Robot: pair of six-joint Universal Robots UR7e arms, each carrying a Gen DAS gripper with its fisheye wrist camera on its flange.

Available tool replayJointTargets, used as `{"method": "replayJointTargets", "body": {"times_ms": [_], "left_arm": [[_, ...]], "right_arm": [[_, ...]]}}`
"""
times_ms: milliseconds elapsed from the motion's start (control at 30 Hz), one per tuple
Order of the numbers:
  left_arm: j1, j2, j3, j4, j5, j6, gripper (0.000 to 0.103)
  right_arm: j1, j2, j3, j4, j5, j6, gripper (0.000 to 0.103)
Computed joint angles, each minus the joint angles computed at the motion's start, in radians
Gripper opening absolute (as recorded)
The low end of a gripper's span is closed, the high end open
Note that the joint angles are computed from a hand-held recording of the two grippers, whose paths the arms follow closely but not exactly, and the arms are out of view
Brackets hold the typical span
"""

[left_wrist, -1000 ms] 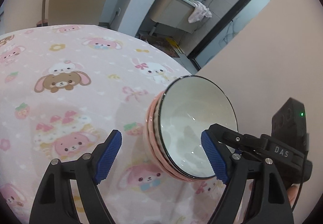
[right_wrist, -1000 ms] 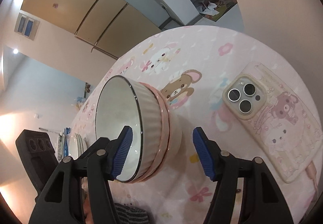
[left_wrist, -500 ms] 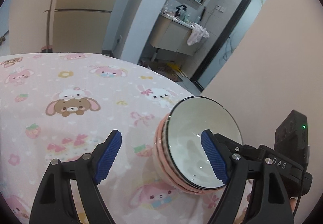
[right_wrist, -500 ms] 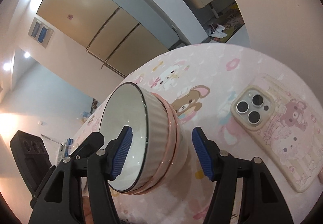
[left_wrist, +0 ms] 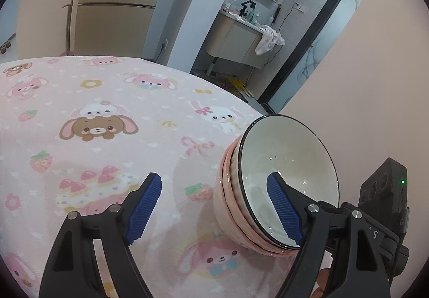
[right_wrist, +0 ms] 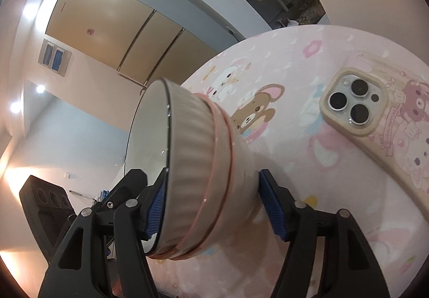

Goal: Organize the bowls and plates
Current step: 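Carry the nested bowls with both grippers over the white plate stack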

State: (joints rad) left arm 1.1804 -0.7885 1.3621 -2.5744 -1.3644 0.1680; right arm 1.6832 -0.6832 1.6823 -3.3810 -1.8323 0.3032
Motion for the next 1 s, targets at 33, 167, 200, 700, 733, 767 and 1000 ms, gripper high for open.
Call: {"method": "replayJointTargets", "body": {"times_ms": [33,167,200,700,733,767,1000], "left_arm": [[0.003,0.002,-0.005,0.011,-0.009,-0.003,0.081],[0.023,0.023,-0.057,0.126,-0.076,-0.052,0.055],[0.029,0.025,-0.063,0.142,-0.101,-0.064,0.053],[0.021,0.022,-0.045,0.175,-0.105,-0.048,0.047],[0.023,0.019,-0.043,0.166,-0.109,-0.045,0.047],[0.024,0.013,-0.032,0.140,-0.112,-0.039,0.047],[0.021,-0.033,0.052,-0.034,-0.167,0.000,0.048]], "right_arm": [[0.002,0.004,-0.002,-0.010,-0.009,-0.004,0.064],[-0.005,0.005,0.006,-0.023,0.017,-0.002,0.062],[-0.006,0.005,0.005,-0.017,0.015,-0.001,0.059],[0.005,0.029,0.006,-0.090,-0.028,-0.012,0.045],[0.002,0.026,0.009,-0.088,-0.016,-0.017,0.045],[-0.007,0.022,0.016,-0.090,0.017,-0.018,0.045],[0.019,0.027,0.023,-0.169,0.045,-0.120,0.044]]}}
